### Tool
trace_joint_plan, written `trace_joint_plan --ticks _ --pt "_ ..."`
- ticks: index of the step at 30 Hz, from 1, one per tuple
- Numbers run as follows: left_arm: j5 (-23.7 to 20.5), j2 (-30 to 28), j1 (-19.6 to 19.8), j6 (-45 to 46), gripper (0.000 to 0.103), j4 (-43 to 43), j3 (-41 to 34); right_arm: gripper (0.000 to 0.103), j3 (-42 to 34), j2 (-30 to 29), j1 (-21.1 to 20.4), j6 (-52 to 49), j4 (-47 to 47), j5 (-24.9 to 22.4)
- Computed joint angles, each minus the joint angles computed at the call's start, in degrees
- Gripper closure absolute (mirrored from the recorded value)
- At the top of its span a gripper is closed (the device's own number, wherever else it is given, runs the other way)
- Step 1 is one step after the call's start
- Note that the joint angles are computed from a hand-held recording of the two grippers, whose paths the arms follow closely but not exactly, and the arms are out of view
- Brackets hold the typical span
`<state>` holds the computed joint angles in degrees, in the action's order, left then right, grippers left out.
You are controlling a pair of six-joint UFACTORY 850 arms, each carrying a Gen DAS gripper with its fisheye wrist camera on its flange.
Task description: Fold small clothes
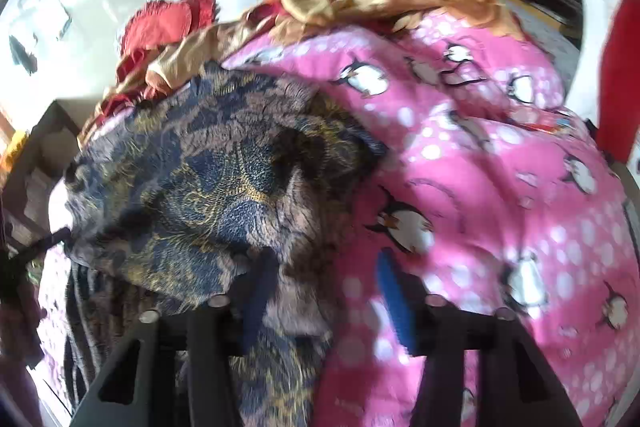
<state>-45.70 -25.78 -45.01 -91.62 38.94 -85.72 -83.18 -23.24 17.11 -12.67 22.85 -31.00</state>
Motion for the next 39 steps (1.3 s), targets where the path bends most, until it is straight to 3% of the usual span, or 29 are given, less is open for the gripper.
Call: trace_joint_plan --ticks 3,6,8,9,11,12,16,18,19,21,25,30,35,39 --pt "-0.8 2.2 -1.6 -0.9 0.052 -0.2 2.9 0.048 2.2 1.9 -0.8 -7.0 7.1 -2.9" --pt "-2.0 3.4 -3.0 -4.4 0.052 -1.0 4.7 0.048 3.5 1.3 0.3 -4.3 4.7 -1.6" --pt "-1.2 4.8 -3.7 -6.2 0.052 -1.9 6.5 0.062 3.9 0.5 -0.4 -6.1 10.7 -1.6" --pt "-0.8 5.8 -4.3 -7.5 0.052 -2.1 7.6 0.081 4.2 0.3 -0.5 -6.3 11.7 -1.3" --pt "-0.6 7.6 -5.8 -10.4 0.052 -1.5 9.9 0.088 5.1 0.7 0.0 -3.0 6.6 0.6" --pt "-0.6 8.4 -6.5 -10.8 0.052 -1.7 10.8 0.098 4.9 0.4 0.1 0.1 4.3 -0.3" --pt "-2.8 10.2 -8.9 -11.6 0.052 -1.8 12.4 0.098 6.6 2.0 -1.1 -0.9 8.6 -2.0" --pt "-2.9 11.5 -10.0 -12.2 0.052 -1.5 13.6 0.091 8.6 4.8 -2.2 -7.8 16.7 -3.6" --pt "-2.8 12.2 -10.7 -12.3 0.052 -1.6 14.3 0.073 9.2 6.4 -2.6 -9.9 17.4 -6.0" --pt "-2.3 13.3 -11.7 -12.7 0.052 -1.8 15.3 0.049 10.3 9.4 -3.1 -12.1 16.1 -9.9" --pt "-0.9 14.9 -13.3 -11.7 0.052 -4.4 16.8 0.048 14.3 17.1 -5.2 -18.7 15.8 -19.3" --pt "-1.8 15.2 -16.1 -9.0 0.052 -7.9 17.6 0.047 24.0 25.5 -6.0 -19.8 15.5 -24.5" --pt "-1.3 14.8 -18.6 -9.3 0.052 -9.3 18.7 0.047 34.4 31.2 -2.8 -22.6 16.1 -22.9" --pt "-0.2 15.5 -19.8 -10.2 0.052 -10.9 20.3 0.047 39.9 35.0 -0.9 -23.2 19.1 -16.9"
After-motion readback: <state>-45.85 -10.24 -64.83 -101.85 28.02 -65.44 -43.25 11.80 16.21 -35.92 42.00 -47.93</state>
